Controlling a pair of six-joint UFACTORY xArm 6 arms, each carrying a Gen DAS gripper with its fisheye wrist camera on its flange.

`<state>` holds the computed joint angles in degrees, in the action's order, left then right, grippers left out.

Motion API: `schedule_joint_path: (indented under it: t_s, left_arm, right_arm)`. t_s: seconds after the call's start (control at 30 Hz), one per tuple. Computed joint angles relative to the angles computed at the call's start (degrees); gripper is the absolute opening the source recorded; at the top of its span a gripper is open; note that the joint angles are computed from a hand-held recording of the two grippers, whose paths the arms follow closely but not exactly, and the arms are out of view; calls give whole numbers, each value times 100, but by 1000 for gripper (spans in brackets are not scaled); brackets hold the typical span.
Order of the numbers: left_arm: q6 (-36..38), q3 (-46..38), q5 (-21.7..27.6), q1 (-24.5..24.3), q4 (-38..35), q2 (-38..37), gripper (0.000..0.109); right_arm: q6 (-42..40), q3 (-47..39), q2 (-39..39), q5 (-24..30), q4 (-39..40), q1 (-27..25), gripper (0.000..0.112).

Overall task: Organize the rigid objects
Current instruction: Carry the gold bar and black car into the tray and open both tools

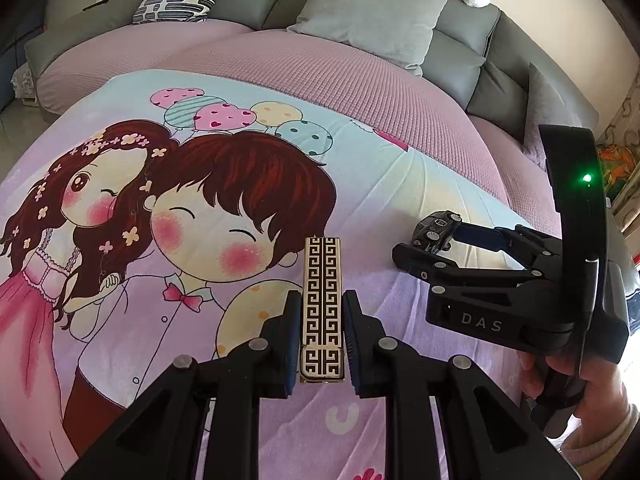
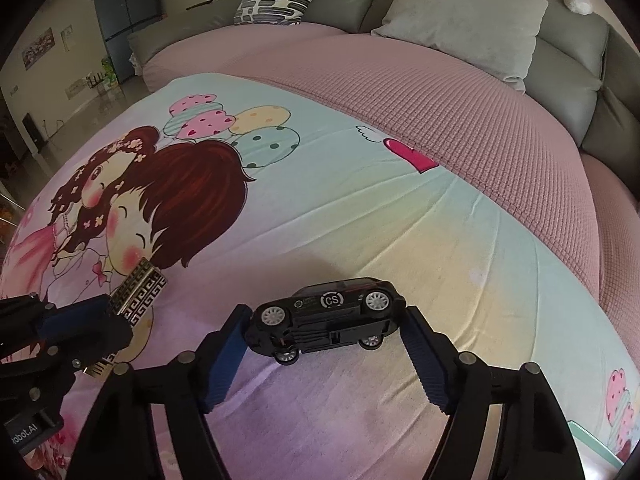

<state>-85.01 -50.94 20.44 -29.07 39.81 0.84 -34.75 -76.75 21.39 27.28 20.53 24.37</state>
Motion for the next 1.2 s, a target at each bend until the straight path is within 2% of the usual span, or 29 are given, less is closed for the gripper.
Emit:
schedule_joint_path:
  t_s: [0.13, 0.37, 0.53, 0.77, 0.87, 1.0, 1.07, 1.2]
  left_arm:
    - [111, -50, 27, -15, -88, 51, 21]
    - [14, -75, 97, -37, 57, 9, 21]
    - [16, -109, 251, -134, 141, -72, 21]
    - [61, -253, 568, -377, 216, -167, 21]
    - [184, -382, 714, -518, 192, -140, 21]
    - [273, -605, 684, -681, 311, -50, 21]
    - [342, -755, 563, -759, 349, 38, 21]
    - [674, -1186, 448, -978, 314, 324, 21]
  right_arm:
    - [-139, 43, -42, -10, 150, 14, 78]
    - [-28, 242, -237, -93, -64, 32, 78]
    - [500, 601, -618, -287, -395, -42, 78]
    - [1787, 1419, -1399, -637, -1199, -234, 78]
    - [2451, 1869, -1789, -811, -1772, -336, 78]
    - [2836, 2501, -2395, -942, -1740, -521, 78]
    - [3446, 2843, -2737, -1037, -2177, -662, 78]
    - [4901, 3536, -3537, -1125, -3595, -1129, 78]
